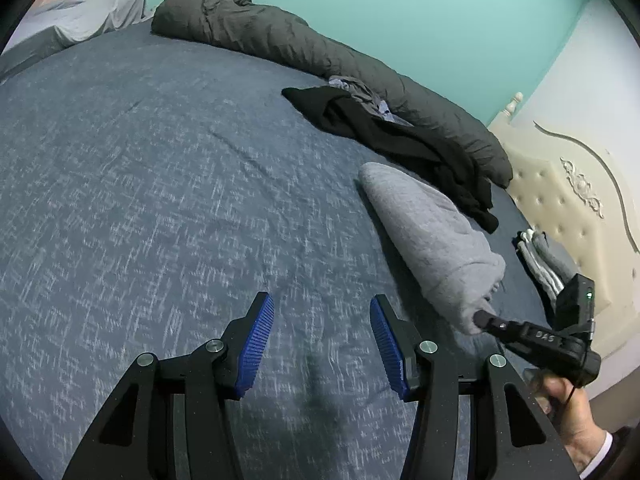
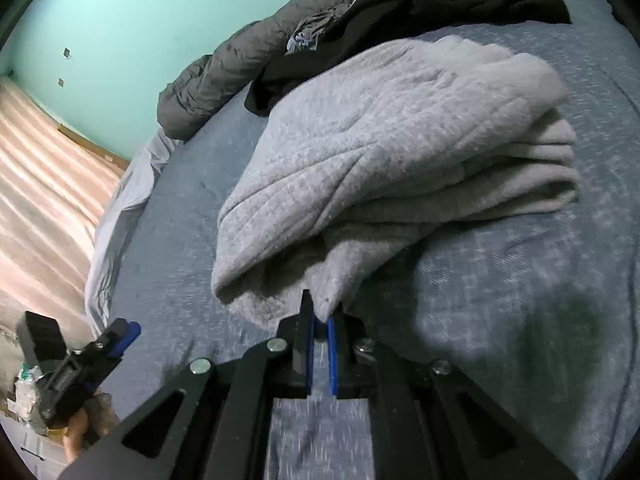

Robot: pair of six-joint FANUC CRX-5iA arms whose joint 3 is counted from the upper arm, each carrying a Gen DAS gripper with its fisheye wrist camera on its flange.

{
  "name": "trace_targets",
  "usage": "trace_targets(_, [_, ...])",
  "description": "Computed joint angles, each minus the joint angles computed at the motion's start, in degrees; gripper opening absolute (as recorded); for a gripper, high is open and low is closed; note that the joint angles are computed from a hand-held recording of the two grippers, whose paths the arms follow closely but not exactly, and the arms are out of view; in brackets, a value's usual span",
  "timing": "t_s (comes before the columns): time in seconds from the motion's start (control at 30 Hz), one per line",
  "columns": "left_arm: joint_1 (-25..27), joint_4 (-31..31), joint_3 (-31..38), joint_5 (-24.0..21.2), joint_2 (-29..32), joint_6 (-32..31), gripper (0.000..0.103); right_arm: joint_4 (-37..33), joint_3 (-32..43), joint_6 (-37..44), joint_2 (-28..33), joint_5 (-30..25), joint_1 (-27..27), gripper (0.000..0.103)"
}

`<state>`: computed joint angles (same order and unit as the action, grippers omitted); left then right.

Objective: Fold clothes
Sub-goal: 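Open the right gripper and release the folded sweatshirt, then grasp the grey hoodie with the right gripper and lift it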

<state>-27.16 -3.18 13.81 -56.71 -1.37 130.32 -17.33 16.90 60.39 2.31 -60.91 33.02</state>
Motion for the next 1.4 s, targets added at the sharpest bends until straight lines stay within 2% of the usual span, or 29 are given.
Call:
trace_targets(0.33, [-5.10, -1.28, 0.50, 0.12, 0.02, 3.41, 0.054, 1.26, -7.28, -0.34, -9.74, -4.04, -5.47, 0.005])
trace_targets(0.53, [-8.49, -0.95, 3.91, -0.38, 3.34, 3.24, 0.054, 4.89, -9.34, -0.36, -13.16, -7.67, -8.97, 0.005])
trace_targets(0.77, [-10.16, 1.27, 7.93, -1.12, 8.06, 0.65, 0.054, 8.05, -6.00, 4.08, -10.36, -12.02, -12.39, 0.005])
trace_targets(0.9, [-9.77, 2.65, 9.73, -1.07, 10.39, -0.83, 0.054, 5.86, -2.83, 8.71, -7.38, -16.36, -15.02, 0.005])
trace_targets(1.03, [-9.23, 4.19, 11.71, -0.95, 12.82, -2.12, 0.055, 6.92, -3.05, 8.71, -7.97, -15.54, -16.08, 0.006])
trace_targets(1.1, [-9.09, 4.95, 12.85, -0.85, 14.13, -2.75, 0.058, 6.61, -3.18, 7.90, -8.71, -14.92, -17.47, 0.006])
trace_targets(1.17, [-8.91, 5.98, 14.18, -0.62, 15.72, -3.85, 0.062, 4.59, -2.86, 7.02, -9.43, -13.94, -18.95, 0.010])
trace_targets(1.2, [-8.81, 6.40, 14.77, -0.72, 16.41, -4.46, 0.063, 2.91, -2.32, 7.31, -9.49, -13.80, -19.46, 0.023])
trace_targets(1.23, [-8.71, 6.83, 15.37, -0.84, 17.13, -5.06, 0.063, 1.14, -1.87, 8.29, -9.63, -14.00, -20.11, 0.046])
trace_targets(1.3, [-8.38, 7.75, 16.70, -1.28, 18.83, -6.20, 0.064, -0.48, -1.42, 9.72, -9.84, -13.94, -19.71, 0.068])
trace_targets(1.4, [-7.76, 9.61, 18.32, -1.83, 21.25, -8.04, 0.065, -1.86, -0.03, 11.25, -8.38, -14.88, -18.63, 0.068])
